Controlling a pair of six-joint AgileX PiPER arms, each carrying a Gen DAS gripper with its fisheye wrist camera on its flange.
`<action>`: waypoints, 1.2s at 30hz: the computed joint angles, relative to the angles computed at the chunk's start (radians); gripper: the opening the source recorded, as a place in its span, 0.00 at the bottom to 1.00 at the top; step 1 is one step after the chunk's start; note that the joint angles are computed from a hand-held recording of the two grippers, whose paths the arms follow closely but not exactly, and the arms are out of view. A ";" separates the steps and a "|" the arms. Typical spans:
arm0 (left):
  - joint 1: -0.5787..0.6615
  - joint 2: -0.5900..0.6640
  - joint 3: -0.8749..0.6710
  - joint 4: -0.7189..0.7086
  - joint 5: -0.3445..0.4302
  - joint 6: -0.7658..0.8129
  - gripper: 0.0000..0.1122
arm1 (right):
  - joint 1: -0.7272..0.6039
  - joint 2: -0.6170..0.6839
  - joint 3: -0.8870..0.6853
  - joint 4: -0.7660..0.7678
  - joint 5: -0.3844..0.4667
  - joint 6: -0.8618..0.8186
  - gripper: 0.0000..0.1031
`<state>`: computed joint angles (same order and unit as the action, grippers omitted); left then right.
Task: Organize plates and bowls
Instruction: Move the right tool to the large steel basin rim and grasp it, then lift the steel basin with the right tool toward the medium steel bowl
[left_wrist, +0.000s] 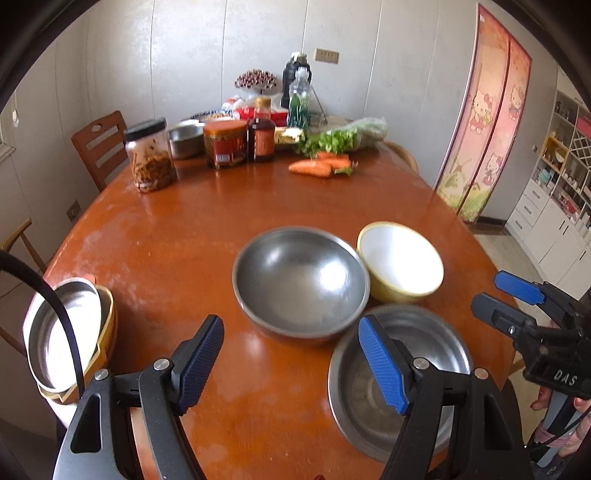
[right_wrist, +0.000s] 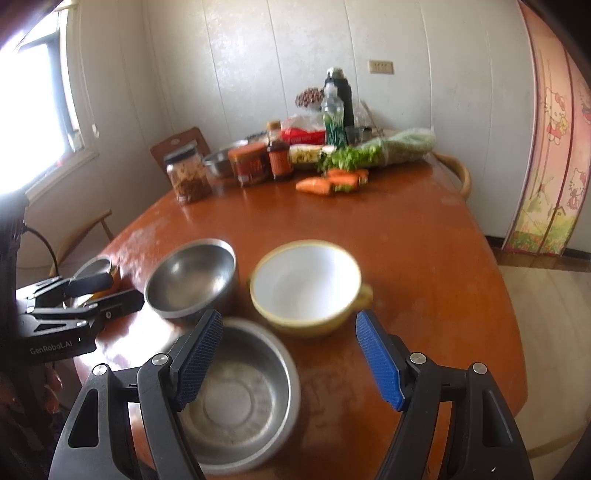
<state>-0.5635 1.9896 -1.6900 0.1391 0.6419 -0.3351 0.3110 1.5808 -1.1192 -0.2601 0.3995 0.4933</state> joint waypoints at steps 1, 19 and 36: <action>-0.005 -0.002 0.015 0.002 -0.007 -0.010 0.67 | 0.004 0.000 0.012 0.000 -0.001 0.001 0.74; 0.000 0.007 0.102 -0.106 -0.017 0.071 0.67 | 0.037 0.043 0.115 0.017 -0.037 0.047 0.62; 0.002 0.076 0.074 -0.241 0.017 0.176 0.62 | 0.111 0.067 0.098 -0.183 0.010 0.225 0.39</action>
<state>-0.5611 2.0660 -1.6160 -0.1017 0.6586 -0.1593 0.4219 1.6478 -1.0215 -0.4431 0.4098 0.7180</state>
